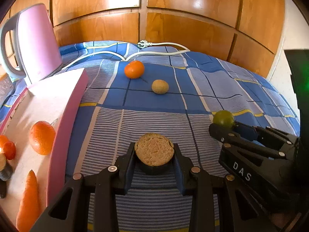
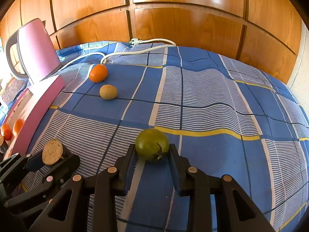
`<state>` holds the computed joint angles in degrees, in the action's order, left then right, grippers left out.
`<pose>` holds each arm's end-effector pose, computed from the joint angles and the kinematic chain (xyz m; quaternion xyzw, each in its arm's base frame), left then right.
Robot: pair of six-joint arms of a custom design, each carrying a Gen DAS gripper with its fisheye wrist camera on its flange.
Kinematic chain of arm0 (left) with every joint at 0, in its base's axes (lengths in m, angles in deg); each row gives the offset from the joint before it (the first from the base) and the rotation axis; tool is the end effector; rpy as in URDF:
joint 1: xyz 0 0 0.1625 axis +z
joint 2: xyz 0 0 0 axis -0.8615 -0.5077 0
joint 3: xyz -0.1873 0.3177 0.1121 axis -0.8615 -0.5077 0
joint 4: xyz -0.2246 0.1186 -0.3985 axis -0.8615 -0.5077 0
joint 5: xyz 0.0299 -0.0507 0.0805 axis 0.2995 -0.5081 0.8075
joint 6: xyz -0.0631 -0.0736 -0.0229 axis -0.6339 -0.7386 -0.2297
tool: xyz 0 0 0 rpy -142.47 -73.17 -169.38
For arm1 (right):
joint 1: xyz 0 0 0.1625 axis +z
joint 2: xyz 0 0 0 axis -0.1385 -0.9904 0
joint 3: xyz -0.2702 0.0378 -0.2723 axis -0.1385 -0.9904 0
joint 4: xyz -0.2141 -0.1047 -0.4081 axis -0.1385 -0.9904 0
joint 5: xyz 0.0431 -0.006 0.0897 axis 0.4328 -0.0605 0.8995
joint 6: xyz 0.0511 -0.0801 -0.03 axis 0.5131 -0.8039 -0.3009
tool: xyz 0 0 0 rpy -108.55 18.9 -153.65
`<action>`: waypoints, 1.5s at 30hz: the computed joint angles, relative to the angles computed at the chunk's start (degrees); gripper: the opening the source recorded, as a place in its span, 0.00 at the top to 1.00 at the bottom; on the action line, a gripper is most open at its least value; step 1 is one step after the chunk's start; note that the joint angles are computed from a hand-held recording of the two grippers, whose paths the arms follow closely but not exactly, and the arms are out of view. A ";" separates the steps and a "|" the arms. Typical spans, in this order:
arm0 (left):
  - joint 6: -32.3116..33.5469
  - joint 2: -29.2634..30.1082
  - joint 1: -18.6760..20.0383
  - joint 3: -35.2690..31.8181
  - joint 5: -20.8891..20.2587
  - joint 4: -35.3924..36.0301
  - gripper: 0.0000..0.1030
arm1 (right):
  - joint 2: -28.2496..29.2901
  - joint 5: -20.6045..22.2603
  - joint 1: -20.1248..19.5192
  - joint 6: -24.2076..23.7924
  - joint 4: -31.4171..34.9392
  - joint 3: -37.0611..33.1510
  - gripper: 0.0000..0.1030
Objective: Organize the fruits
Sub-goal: 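Lift the green tomato with the right tool while the left tool lifts the piece, then carry the piece into the tray with the left tool while the right tool drops the green tomato there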
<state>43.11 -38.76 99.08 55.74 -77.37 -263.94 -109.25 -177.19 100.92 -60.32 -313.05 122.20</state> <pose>-0.2043 -0.4172 -0.0197 0.3522 0.8788 -0.2324 0.2230 0.0842 -0.3799 0.1102 -0.0003 -0.8380 0.3788 0.3928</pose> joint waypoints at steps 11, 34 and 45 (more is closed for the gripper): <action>-0.81 -2.39 -1.15 2.38 0.73 1.23 0.66 | 0.40 -1.40 1.21 0.45 -0.70 0.96 0.68; -5.03 -11.05 -3.29 7.90 -1.61 6.39 0.66 | 0.64 -0.65 4.96 5.44 -5.30 7.07 0.68; -5.15 -16.47 -4.27 10.10 -0.33 5.75 0.66 | 3.24 -3.97 10.24 4.67 -5.18 5.16 0.68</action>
<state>37.96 -55.23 94.81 65.84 -77.70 -258.19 -106.01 -181.16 111.16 -55.66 -318.23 127.36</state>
